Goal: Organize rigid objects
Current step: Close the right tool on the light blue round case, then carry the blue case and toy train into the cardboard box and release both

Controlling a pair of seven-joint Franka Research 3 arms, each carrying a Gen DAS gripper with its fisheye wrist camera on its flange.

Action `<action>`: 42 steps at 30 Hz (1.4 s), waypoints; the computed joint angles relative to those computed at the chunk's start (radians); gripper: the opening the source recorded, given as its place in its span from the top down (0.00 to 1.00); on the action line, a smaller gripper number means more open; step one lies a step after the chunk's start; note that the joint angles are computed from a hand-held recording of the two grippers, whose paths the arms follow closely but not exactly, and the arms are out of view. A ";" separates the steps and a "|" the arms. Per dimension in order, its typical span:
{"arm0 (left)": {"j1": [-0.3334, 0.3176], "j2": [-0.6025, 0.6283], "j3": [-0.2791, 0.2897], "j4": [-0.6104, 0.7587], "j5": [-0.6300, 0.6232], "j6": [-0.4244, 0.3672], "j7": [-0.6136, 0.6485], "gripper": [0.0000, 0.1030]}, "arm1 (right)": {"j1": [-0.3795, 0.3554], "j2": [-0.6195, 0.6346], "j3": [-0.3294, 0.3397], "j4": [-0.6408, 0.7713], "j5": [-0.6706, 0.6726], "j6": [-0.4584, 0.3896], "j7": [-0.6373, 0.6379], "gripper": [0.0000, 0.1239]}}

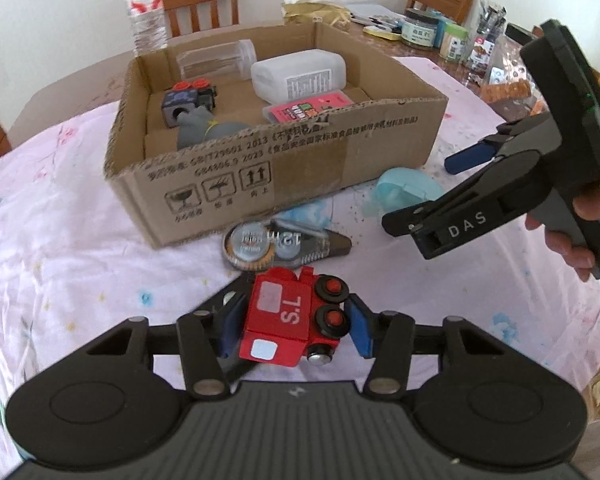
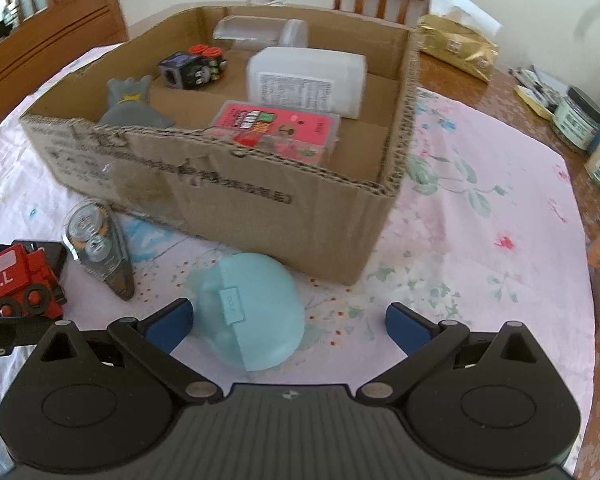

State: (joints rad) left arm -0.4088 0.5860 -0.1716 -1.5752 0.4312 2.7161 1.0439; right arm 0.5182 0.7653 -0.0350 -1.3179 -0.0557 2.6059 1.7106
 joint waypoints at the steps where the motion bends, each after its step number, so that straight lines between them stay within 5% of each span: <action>1: 0.000 -0.013 0.001 -0.019 -0.004 0.006 -0.013 0.49 | -0.007 0.002 0.012 0.004 0.004 -0.003 -0.021 0.17; 20: -0.028 -0.109 0.025 -0.185 0.072 0.030 -0.245 0.51 | -0.038 -0.007 0.109 0.013 0.127 -0.054 -0.361 0.22; 34: -0.034 -0.089 0.026 -0.156 0.128 0.013 -0.289 0.50 | -0.004 -0.016 0.046 -0.004 0.107 0.005 -0.242 0.48; 42: -0.037 -0.078 0.026 -0.137 0.134 -0.003 -0.284 0.50 | 0.007 -0.007 0.035 0.006 0.074 0.011 -0.181 0.50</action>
